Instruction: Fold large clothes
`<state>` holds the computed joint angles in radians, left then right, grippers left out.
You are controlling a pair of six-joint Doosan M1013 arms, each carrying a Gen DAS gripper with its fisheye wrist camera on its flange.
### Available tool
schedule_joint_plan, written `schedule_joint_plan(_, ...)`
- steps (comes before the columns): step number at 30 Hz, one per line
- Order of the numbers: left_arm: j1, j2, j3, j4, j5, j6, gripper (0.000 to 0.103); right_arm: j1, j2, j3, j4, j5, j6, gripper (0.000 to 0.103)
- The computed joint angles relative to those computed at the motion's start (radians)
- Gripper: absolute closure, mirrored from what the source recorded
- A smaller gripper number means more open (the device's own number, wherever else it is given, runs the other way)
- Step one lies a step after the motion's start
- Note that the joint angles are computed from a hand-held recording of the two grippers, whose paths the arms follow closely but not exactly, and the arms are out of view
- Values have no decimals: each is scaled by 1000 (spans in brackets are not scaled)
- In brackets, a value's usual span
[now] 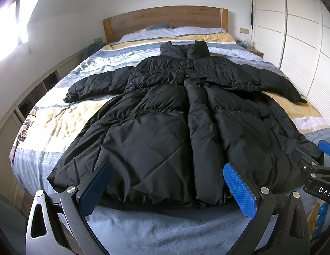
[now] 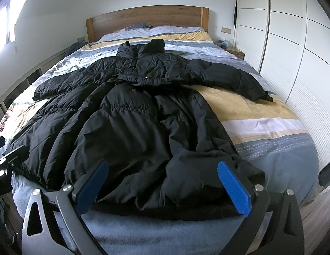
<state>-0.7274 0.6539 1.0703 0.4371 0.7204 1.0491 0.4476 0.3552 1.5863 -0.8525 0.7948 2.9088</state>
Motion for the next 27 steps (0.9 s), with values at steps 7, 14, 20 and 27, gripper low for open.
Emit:
schedule_joint_plan(7, 2, 8, -20, -4, 11, 2, 0, -4, 5, -14, 16, 9, -30, 0)
schedule_joint_plan(14, 10, 24, -74, -13, 36, 23, 0, -18, -3, -26, 5, -1, -29, 0)
schedule_joint_plan(20, 23, 61, -173, -58, 73, 110, 0, -43, -14, -54, -10, -25, -45, 0)
schedule_joint_plan(27, 57, 160, -437, -87, 124, 189, 0, -134, -14, -154, -5, -18, -87, 0)
